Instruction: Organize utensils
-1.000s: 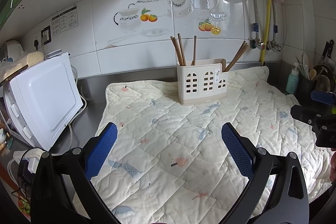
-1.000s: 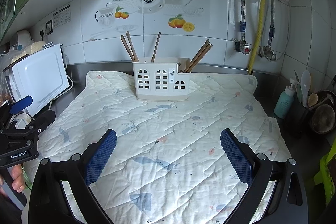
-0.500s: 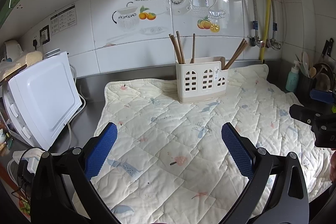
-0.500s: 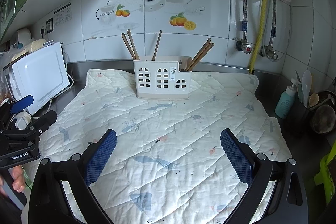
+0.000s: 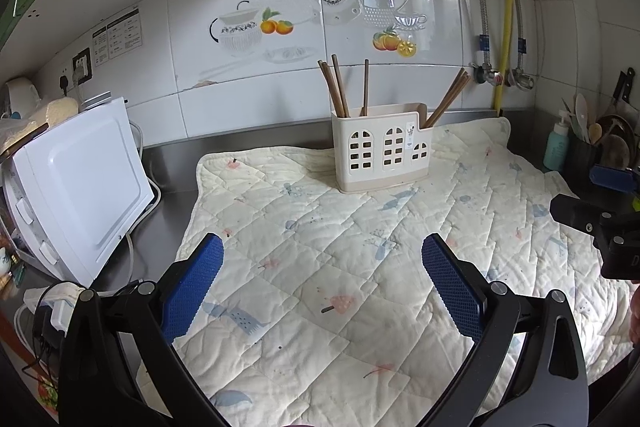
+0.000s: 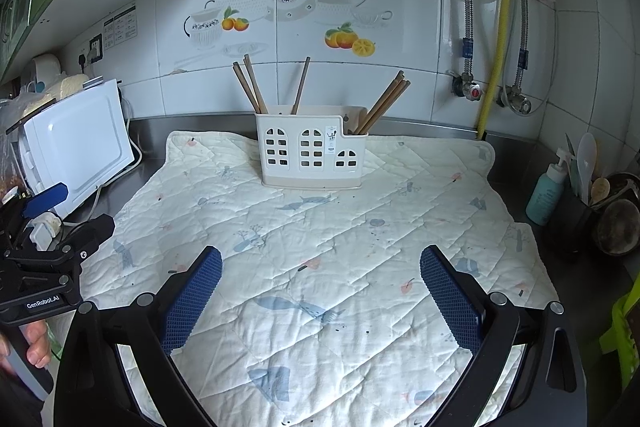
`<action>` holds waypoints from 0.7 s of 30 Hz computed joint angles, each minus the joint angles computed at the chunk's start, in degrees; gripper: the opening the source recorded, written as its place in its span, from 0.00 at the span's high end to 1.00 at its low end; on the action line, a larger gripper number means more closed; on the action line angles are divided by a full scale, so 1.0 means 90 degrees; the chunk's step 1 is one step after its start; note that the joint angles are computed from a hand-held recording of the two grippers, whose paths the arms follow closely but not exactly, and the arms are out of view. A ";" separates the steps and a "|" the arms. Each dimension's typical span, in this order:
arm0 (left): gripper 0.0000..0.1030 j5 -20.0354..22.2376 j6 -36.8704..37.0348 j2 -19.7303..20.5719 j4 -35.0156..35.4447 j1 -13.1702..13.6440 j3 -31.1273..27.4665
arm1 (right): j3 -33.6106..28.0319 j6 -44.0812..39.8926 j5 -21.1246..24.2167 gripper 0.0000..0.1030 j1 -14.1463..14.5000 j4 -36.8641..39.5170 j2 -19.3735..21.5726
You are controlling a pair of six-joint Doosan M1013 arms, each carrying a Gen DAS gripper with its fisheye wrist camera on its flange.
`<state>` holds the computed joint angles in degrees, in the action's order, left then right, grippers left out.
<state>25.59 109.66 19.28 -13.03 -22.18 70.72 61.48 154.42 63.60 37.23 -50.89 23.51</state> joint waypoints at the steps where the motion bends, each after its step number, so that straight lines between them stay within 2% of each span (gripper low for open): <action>1: 0.05 0.0005 -0.0003 0.0002 0.0000 -0.0002 -0.0002 | -0.0005 -0.0013 0.0005 0.07 -0.0002 0.0013 0.0005; 14: 0.05 0.0073 -0.0166 0.0038 0.0190 -0.0024 -0.0037 | 0.0033 -0.0053 -0.0076 0.07 -0.0040 0.0115 0.0001; 21: 0.05 0.0082 -0.0109 0.0027 0.0012 0.0004 -0.0021 | 0.0072 -0.0004 -0.0102 0.07 -0.0034 0.0091 -0.0017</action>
